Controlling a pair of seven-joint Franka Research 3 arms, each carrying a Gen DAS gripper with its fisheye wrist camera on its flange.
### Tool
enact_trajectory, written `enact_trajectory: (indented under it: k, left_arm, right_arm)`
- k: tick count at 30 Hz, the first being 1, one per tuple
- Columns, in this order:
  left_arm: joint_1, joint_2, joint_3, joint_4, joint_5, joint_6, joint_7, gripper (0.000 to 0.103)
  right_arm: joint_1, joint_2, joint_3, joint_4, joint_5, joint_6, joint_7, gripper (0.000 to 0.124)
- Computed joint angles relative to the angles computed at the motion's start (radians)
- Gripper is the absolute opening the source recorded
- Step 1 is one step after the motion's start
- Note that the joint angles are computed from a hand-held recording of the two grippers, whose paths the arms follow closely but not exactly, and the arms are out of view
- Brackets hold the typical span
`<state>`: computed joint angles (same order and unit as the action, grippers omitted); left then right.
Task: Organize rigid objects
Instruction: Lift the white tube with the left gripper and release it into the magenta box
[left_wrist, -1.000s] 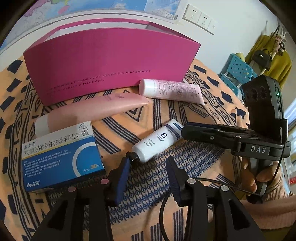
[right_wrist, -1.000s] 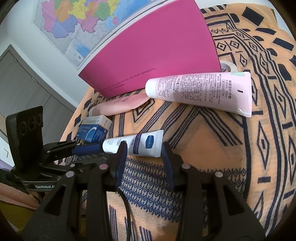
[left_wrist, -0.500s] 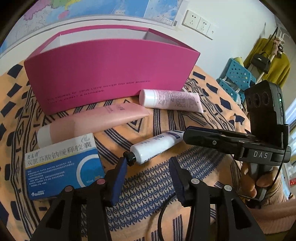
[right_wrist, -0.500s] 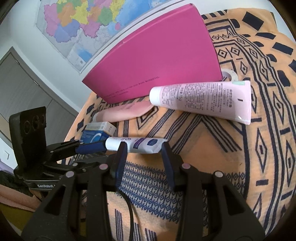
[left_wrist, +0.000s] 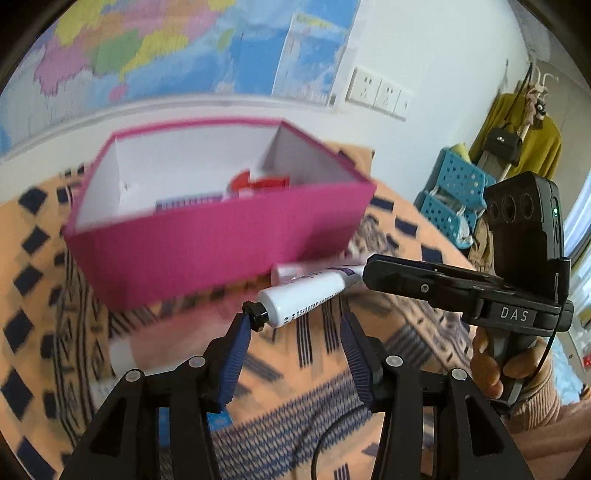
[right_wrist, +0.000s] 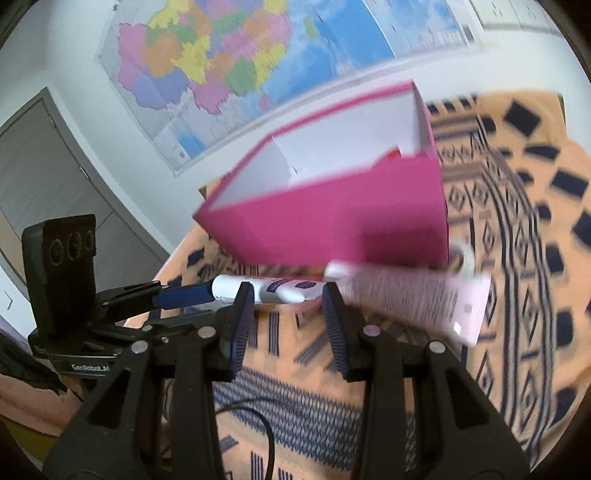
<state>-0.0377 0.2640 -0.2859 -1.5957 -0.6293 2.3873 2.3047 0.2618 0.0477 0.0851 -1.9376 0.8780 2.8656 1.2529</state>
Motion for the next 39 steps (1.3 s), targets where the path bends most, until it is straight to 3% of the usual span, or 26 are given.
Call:
enact_trajectory:
  k: [7, 11, 14, 16, 17, 19, 22, 30, 39]
  left_arm:
    - [-0.012, 0.059, -0.016, 0.129, 0.024, 0.061, 0.003, 0.054]
    - [-0.023, 0.147, -0.025, 0.265, 0.085, 0.046, -0.052, 0.054]
    - [-0.026, 0.218, -0.04, 0.369, 0.13, 0.005, -0.091, 0.054]
    - [-0.008, 0.277, -0.074, 0.458, 0.107, -0.079, -0.086, 0.053]
    - [-0.017, 0.3, -0.081, 0.487, 0.142, -0.076, -0.107, 0.053]
    - [-0.066, 0.305, -0.035, 0.492, 0.189, -0.039, -0.114, 0.051]
    - [-0.065, 0.373, -0.055, 0.586, 0.233, -0.108, -0.174, 0.051]
    - [-0.024, 0.31, -0.078, 0.455, 0.232, 0.018, -0.167, 0.055]
    - [0.003, 0.188, -0.093, 0.248, 0.198, 0.157, -0.104, 0.062]
  right_arm:
    - [-0.011, 0.051, -0.003, 0.12, -0.075, 0.052, -0.006, 0.041]
    - [-0.03, 0.101, 0.0, 0.202, -0.12, 0.057, 0.005, 0.042]
    - [-0.046, 0.141, 0.007, 0.258, -0.13, 0.049, 0.003, 0.041]
    - [-0.111, 0.177, 0.071, 0.323, 0.0, -0.023, -0.103, 0.04]
    - [-0.1, 0.195, 0.06, 0.343, -0.029, -0.033, -0.083, 0.04]
    - [-0.047, 0.228, 0.003, 0.371, -0.167, -0.031, 0.029, 0.04]
    - [-0.072, 0.249, 0.027, 0.389, -0.157, -0.049, 0.032, 0.04]
    - [-0.109, 0.204, 0.043, 0.3, -0.098, -0.021, 0.038, 0.04]
    - [-0.096, 0.128, 0.041, 0.193, -0.029, 0.012, -0.02, 0.04]
